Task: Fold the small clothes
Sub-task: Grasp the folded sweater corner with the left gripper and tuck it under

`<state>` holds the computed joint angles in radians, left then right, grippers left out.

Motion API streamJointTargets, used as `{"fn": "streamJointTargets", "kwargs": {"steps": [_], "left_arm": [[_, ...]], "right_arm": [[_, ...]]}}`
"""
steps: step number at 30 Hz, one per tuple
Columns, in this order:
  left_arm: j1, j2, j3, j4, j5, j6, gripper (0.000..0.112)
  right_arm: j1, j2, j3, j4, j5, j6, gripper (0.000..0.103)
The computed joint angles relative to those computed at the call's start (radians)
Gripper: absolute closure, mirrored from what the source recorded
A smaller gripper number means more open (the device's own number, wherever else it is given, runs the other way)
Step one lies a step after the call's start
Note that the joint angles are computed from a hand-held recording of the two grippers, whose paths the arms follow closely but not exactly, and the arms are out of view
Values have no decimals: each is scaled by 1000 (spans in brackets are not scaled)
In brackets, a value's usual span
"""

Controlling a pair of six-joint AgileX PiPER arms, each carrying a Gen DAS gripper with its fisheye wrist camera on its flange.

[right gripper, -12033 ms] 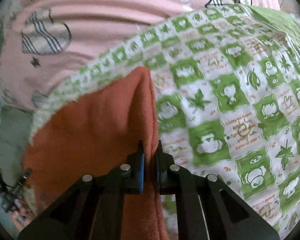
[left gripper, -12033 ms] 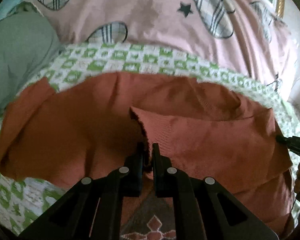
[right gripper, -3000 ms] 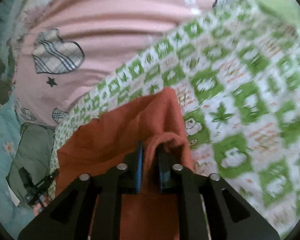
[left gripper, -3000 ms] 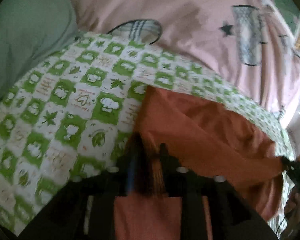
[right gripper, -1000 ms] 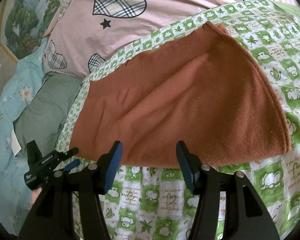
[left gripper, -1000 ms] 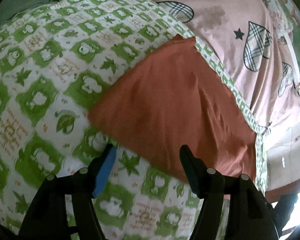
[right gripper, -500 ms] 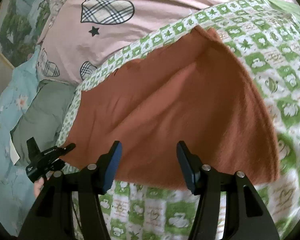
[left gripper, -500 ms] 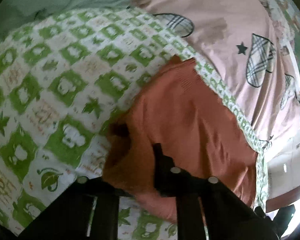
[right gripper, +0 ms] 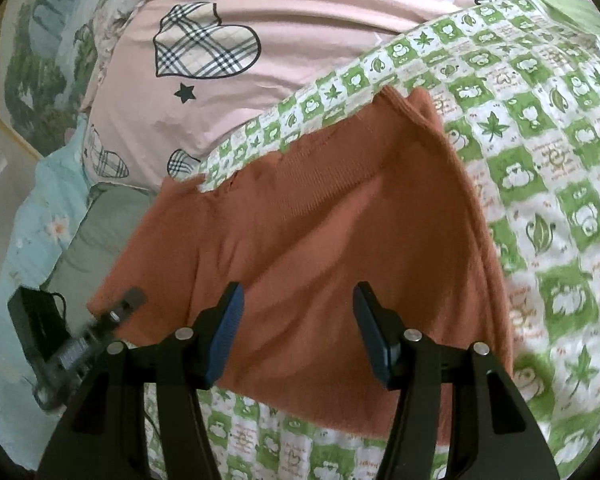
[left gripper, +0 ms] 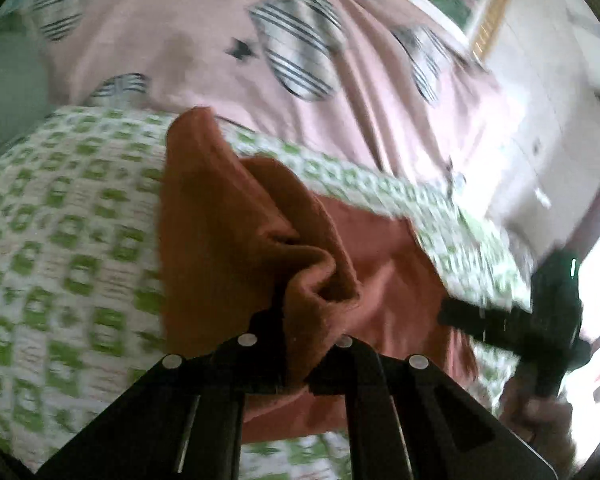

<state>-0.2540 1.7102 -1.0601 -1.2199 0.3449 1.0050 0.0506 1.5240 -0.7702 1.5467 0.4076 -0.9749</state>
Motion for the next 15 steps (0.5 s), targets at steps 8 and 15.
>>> {"fn": "streamJointTargets", "kwargs": {"steps": [8, 15], "left_arm": [[-113, 71, 34, 39, -125, -1, 107], [-130, 43, 63, 44, -149, 27, 107]], "right_arm": [[29, 275, -322, -254, 175, 272, 38], [98, 607, -802, -380, 330, 467, 32]]}}
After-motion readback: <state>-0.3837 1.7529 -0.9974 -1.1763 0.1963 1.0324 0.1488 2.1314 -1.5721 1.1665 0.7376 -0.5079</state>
